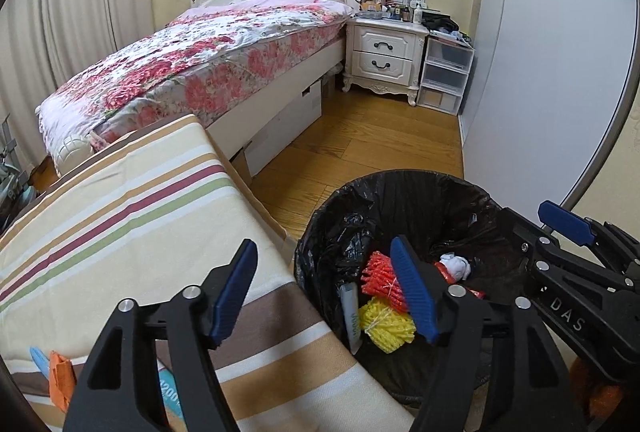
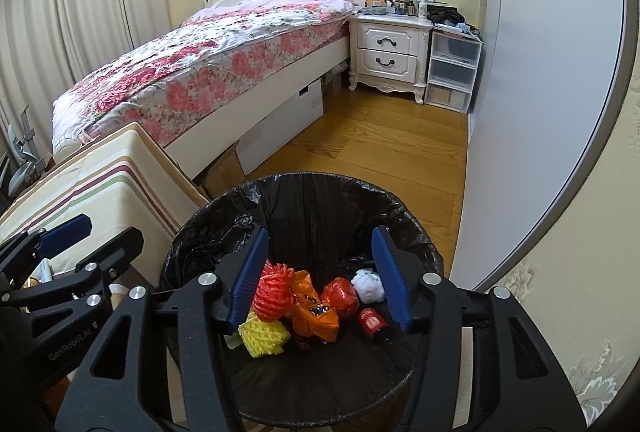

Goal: Collect trash
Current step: 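Carry the can and tube over the black bin and open both tools, then move both tools back over the remaining items on the mattress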

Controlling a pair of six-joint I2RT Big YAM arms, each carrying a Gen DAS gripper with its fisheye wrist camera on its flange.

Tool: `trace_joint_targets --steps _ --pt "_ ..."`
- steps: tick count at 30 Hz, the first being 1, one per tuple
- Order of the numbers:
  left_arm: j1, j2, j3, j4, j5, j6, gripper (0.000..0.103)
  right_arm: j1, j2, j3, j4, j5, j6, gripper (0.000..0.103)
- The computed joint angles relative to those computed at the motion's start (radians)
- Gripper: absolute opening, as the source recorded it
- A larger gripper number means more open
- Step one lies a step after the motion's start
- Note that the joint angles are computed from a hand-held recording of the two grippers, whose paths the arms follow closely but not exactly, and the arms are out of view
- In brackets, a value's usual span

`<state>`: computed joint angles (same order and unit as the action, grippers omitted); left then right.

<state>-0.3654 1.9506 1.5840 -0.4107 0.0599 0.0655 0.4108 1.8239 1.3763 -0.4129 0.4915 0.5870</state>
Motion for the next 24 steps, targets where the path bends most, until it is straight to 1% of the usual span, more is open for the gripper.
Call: trace_joint_targets --steps 1,9,13,18,24 --pt "0.003 -0.009 -0.010 0.004 -0.003 -0.003 0.071 0.001 0.000 0.001 -0.003 0.000 0.003 0.061" --pt "0.049 -0.086 -0.106 0.034 -0.018 -0.014 0.073 0.039 -0.004 0.009 -0.028 -0.004 0.017 0.061" --pt "0.081 -0.125 -0.162 0.048 -0.033 -0.013 0.073 0.070 -0.003 0.015 -0.030 -0.019 0.022 0.061" --pt "0.139 -0.167 -0.216 0.051 -0.033 -0.037 0.073 0.111 0.009 0.049 -0.042 -0.025 0.002 0.061" --pt "0.202 -0.202 -0.268 0.063 -0.058 -0.070 0.073 0.160 0.042 0.113 -0.060 -0.028 -0.040 0.061"
